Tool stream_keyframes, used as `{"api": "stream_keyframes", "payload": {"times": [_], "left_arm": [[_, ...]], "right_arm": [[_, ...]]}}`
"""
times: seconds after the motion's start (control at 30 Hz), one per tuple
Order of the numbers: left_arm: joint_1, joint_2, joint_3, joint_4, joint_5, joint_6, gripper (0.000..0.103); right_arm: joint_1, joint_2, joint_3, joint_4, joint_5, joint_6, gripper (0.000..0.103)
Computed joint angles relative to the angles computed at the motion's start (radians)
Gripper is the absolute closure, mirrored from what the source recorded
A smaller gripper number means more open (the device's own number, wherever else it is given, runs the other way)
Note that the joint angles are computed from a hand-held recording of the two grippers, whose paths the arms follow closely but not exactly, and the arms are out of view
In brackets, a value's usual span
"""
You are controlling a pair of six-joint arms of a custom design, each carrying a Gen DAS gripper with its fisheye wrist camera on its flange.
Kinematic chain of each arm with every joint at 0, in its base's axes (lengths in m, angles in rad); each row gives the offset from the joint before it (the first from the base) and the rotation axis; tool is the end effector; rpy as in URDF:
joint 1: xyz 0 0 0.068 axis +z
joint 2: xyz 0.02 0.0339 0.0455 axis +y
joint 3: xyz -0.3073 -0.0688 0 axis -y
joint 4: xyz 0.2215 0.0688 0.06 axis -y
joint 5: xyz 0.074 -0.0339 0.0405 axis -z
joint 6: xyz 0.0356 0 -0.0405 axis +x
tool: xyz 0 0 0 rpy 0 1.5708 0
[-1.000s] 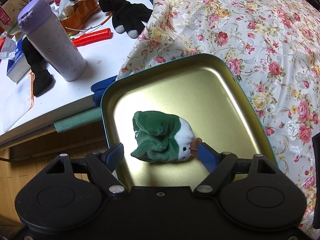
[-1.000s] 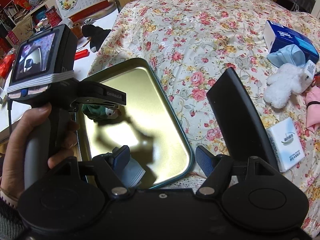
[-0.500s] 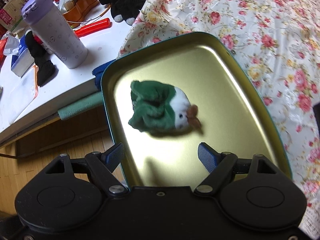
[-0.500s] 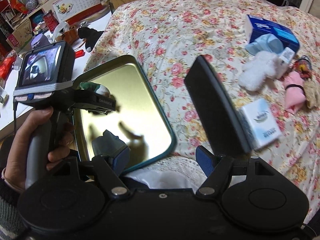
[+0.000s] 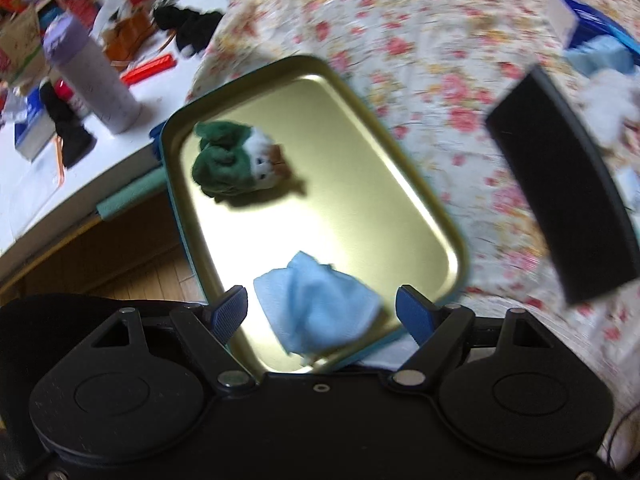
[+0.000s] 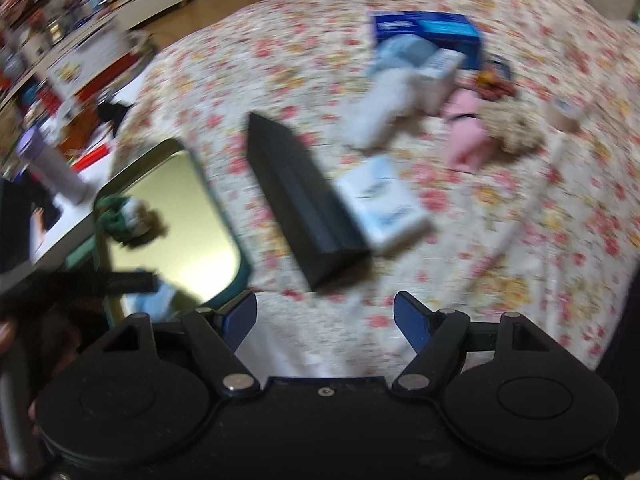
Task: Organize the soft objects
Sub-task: 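Move both open grippers back to the items on the bed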
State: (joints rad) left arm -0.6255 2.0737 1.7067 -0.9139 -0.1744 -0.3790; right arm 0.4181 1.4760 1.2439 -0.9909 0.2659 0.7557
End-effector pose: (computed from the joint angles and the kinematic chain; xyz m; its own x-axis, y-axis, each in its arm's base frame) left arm 0.3502 -0.2453 0.2548 -0.9202 0.2151 -0.3271 0.2109 0.9763 0.0487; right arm 0.2388 0.0959 0.3250 -0.8378 0.3518 -0.4175 0.3637 0.9300 0.0539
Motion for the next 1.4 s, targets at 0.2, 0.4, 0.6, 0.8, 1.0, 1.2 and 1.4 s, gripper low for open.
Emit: {"api": "stream_keyframes", "payload": {"times": [0.2, 0.4, 0.6, 0.8, 1.0, 1.2, 1.4], "left_arm": [[-0.079, -0.041, 0.016, -0.013, -0.004, 0.005, 0.025], [-0.161, -0.03, 0.088, -0.039, -0.007, 0.047, 0.024], [-0.227, 0.041, 0.238, -0.096, 0.004, 0.08, 0.024], [-0.276, 0.122, 0.383, -0.148, -0.017, 0.128, 0.024], [-0.305, 0.187, 0.476, -0.156, -0.041, 0.228, 0.024], [-0.323, 0.27, 0.606, -0.16, -0.054, 0.358, 0.023], [-0.329, 0.417, 0.854, -0.239, -0.064, 0.454, 0.016]], "right_arm": [[-0.207, -0.109, -0.076, -0.006, 0.002, -0.023, 0.029], [-0.447, -0.17, -0.124, 0.002, 0.0, -0.094, 0.028], [-0.625, -0.166, -0.152, 0.045, -0.045, -0.164, 0.028], [-0.777, -0.105, -0.146, 0.104, -0.089, -0.252, 0.028], [-0.901, -0.02, -0.081, 0.137, -0.145, -0.292, 0.028], [-0.937, 0.042, -0.029, 0.156, -0.155, -0.296, 0.027], [-0.921, 0.051, -0.078, 0.22, -0.158, -0.321, 0.027]]}}
